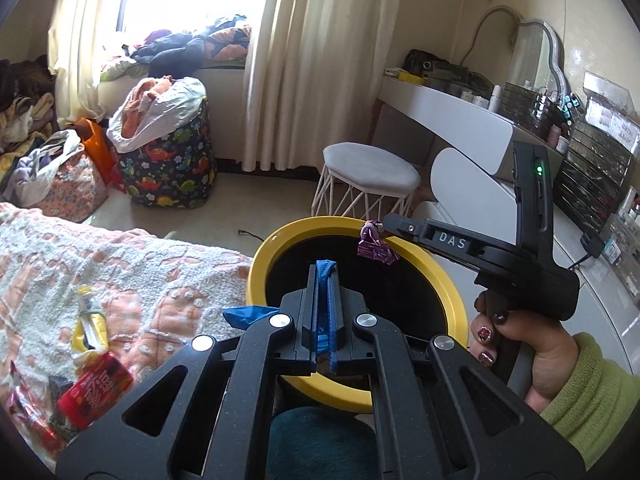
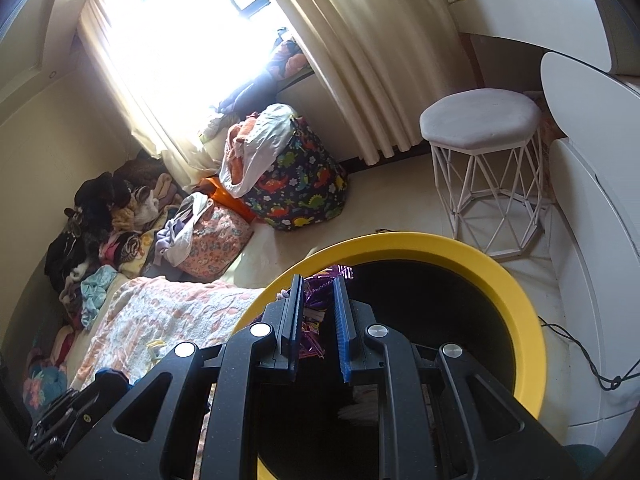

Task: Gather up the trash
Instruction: 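Carry the blue bag and purple wrapper in both tools over the yellow bin, then open both tools to drop the blue bag and purple wrapper into the bin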

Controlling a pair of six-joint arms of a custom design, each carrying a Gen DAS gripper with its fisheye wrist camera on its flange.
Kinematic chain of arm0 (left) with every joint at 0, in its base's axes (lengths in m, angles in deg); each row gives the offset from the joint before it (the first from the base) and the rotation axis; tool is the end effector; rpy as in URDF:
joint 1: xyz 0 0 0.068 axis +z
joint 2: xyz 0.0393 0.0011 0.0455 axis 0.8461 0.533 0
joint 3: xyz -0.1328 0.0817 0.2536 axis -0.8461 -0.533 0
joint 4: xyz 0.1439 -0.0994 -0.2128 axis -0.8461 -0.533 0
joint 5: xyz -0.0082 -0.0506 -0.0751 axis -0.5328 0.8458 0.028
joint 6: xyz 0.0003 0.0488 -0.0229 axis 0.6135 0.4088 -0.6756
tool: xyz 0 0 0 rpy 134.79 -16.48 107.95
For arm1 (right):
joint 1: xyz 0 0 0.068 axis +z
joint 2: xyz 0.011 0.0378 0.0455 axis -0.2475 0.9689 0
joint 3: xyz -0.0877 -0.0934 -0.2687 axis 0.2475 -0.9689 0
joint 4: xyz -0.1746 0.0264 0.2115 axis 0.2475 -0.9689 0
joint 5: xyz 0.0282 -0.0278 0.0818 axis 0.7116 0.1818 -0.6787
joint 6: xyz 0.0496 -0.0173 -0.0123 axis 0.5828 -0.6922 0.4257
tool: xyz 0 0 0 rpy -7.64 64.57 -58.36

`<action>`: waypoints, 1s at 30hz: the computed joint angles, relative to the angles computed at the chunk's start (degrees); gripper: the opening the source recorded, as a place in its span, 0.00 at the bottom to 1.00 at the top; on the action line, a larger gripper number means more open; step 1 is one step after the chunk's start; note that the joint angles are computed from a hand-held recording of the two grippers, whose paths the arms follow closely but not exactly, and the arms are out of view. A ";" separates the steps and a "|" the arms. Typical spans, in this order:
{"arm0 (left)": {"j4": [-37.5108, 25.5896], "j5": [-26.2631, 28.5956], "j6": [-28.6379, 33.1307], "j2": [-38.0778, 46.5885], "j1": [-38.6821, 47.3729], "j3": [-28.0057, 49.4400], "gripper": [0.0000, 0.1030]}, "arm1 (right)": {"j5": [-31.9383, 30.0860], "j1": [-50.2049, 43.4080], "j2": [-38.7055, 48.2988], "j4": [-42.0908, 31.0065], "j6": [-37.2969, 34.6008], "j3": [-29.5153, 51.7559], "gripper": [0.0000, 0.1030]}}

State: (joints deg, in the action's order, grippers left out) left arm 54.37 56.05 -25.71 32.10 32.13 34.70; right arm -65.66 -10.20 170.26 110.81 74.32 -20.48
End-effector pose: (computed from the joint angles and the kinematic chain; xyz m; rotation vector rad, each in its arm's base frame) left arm 0.2649 -0.1332 0.1354 0.4757 2.1542 -0.4674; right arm 0.2919 0.0280 0.0997 0.3614 2.1491 0.5442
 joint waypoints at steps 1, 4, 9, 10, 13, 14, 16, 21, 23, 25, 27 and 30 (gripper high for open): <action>0.04 -0.06 -0.01 0.34 -0.32 0.25 0.01 | -0.04 -0.37 0.12 0.05 0.01 -0.01 0.14; 0.47 -0.42 -0.09 1.23 -1.63 0.57 0.01 | -0.43 -1.56 0.63 0.38 -0.14 -0.05 0.14; 1.88 0.54 -0.02 3.38 -3.26 1.11 0.01 | -0.19 -2.49 0.87 0.77 -0.13 -0.47 0.14; 2.11 0.65 0.03 3.91 -3.59 1.31 0.01 | -0.20 -2.73 1.00 0.80 -0.10 -0.49 0.14; 2.52 0.74 -0.01 5.54 -4.58 2.08 0.01 | 0.04 -2.93 1.54 0.90 0.12 -0.36 0.14; 2.27 0.83 -0.05 6.06 -4.80 2.66 0.01 | -0.15 -3.25 1.68 0.91 0.13 -0.36 0.14; 2.34 1.10 0.00 7.16 -5.16 3.21 0.01 | -0.54 -3.89 2.19 1.07 0.09 -0.29 0.14; 2.10 2.39 -0.31 10.31 -5.48 4.93 0.01 | -1.05 -4.80 3.12 0.79 0.03 0.12 0.14; 1.84 2.99 -0.45 11.43 -5.41 5.59 0.01 | -1.12 -4.94 3.28 0.61 0.25 0.18 0.14; 1.59 3.23 -0.51 12.46 -5.52 6.20 0.01 | -1.16 -5.25 3.67 0.52 0.33 0.32 0.14; 1.26 3.50 -0.44 13.38 -5.61 6.74 0.01 | -1.14 -5.34 3.89 0.18 0.58 0.54 0.14; 0.71 3.56 -0.19 14.67 -5.80 7.68 0.01 | -1.34 -5.63 4.64 -0.03 0.71 0.88 0.14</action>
State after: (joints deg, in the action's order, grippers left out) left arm 55.08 59.61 -25.90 46.77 26.34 42.37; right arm -67.00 -15.83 174.90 110.77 75.03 -19.60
